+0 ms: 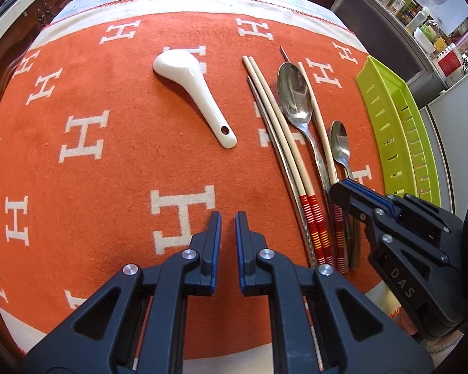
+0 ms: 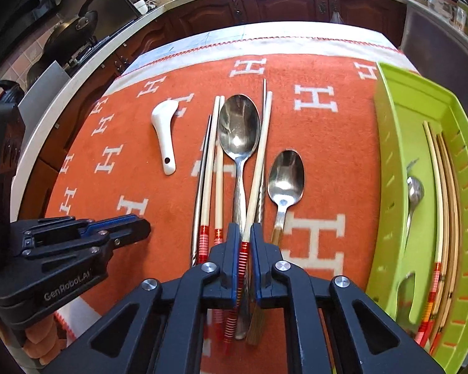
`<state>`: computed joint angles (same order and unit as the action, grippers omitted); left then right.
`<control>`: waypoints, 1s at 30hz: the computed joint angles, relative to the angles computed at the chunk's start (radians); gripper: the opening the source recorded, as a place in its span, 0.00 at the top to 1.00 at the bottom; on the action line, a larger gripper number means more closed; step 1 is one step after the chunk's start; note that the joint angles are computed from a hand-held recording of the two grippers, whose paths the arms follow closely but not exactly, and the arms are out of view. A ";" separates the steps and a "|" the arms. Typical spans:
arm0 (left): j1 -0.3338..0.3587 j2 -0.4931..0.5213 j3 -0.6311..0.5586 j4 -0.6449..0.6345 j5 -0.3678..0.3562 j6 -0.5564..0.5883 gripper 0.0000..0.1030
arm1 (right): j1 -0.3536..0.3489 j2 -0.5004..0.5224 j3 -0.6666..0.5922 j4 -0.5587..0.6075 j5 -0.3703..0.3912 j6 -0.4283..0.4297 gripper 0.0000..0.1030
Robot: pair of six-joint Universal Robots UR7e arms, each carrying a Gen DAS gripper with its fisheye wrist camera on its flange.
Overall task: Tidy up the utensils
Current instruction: 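Move both tools back over the remaining chopsticks on the mat, then grasp a wooden chopstick with the right tool and lift it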
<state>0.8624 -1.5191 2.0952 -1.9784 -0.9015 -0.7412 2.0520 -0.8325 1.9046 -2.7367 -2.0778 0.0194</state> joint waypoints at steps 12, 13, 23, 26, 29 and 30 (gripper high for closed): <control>-0.011 -0.001 0.003 0.003 0.004 -0.008 0.94 | -0.012 0.049 -0.058 0.016 0.012 0.017 0.91; -0.011 -0.003 0.004 0.003 0.003 -0.008 0.94 | -0.013 0.048 -0.058 0.016 0.016 0.024 0.91; -0.007 0.019 -0.010 -0.057 -0.030 0.031 0.94 | -0.032 -0.015 0.003 -0.038 0.079 0.073 0.95; -0.010 0.049 -0.019 -0.067 -0.028 0.043 0.94 | -0.027 -0.031 0.016 -0.059 0.076 0.064 0.95; -0.012 0.078 -0.032 -0.061 -0.030 0.045 0.94 | -0.027 -0.054 0.031 -0.072 0.087 0.062 0.95; -0.015 0.090 -0.037 -0.055 -0.025 0.041 0.94 | -0.025 -0.061 0.038 -0.083 0.087 0.057 0.95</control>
